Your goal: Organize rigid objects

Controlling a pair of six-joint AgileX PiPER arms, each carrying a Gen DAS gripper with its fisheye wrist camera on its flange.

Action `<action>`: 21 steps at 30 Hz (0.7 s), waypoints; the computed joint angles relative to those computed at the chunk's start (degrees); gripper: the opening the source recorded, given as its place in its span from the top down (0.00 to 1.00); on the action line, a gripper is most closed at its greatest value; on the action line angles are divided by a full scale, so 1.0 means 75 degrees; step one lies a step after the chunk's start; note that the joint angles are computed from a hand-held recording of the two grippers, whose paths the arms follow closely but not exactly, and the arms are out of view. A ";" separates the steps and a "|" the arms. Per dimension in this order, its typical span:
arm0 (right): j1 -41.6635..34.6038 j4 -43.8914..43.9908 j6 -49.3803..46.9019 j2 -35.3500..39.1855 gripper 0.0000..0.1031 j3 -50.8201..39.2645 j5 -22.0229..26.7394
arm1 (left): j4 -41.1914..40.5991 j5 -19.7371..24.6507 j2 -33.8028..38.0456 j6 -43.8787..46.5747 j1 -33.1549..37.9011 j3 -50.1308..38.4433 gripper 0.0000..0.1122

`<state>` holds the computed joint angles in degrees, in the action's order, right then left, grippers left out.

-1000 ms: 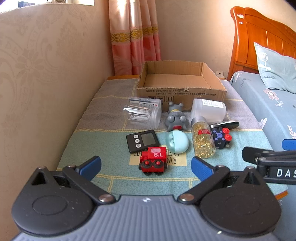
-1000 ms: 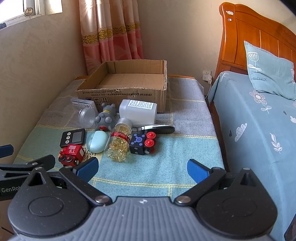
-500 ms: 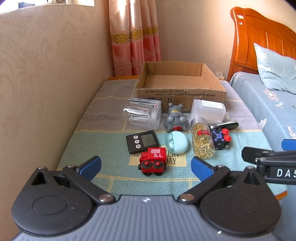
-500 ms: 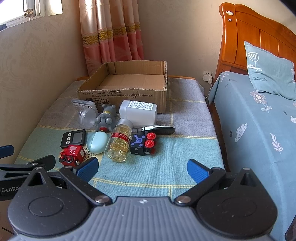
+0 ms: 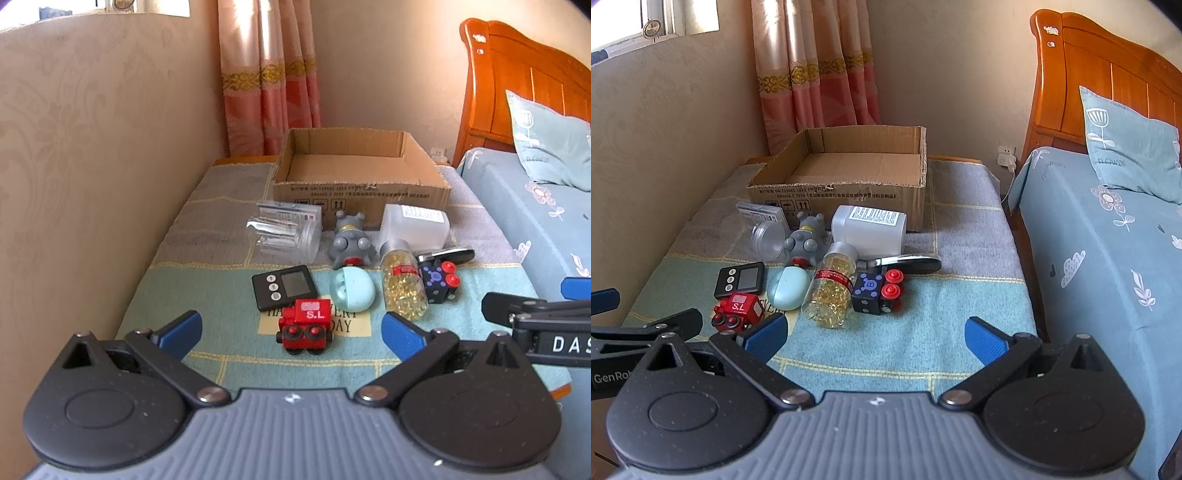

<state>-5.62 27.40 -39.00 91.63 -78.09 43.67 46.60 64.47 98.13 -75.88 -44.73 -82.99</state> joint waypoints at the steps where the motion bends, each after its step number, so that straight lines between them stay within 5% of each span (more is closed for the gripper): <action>1: -0.0013 0.0037 -0.0030 0.0009 0.00 -0.0009 0.0003 | 0.0009 -0.0024 -0.0006 0.0004 0.0006 0.0001 0.09; 12: -0.0053 0.0376 -0.0423 0.0052 0.00 -0.0031 0.0007 | 0.0088 -0.0322 -0.0064 -0.0036 0.0097 0.0198 0.09; 21: -0.0316 0.1202 -0.1340 0.0379 0.00 -0.0176 0.0042 | 0.0793 -0.1591 -0.0284 -0.0112 0.0444 0.1268 0.09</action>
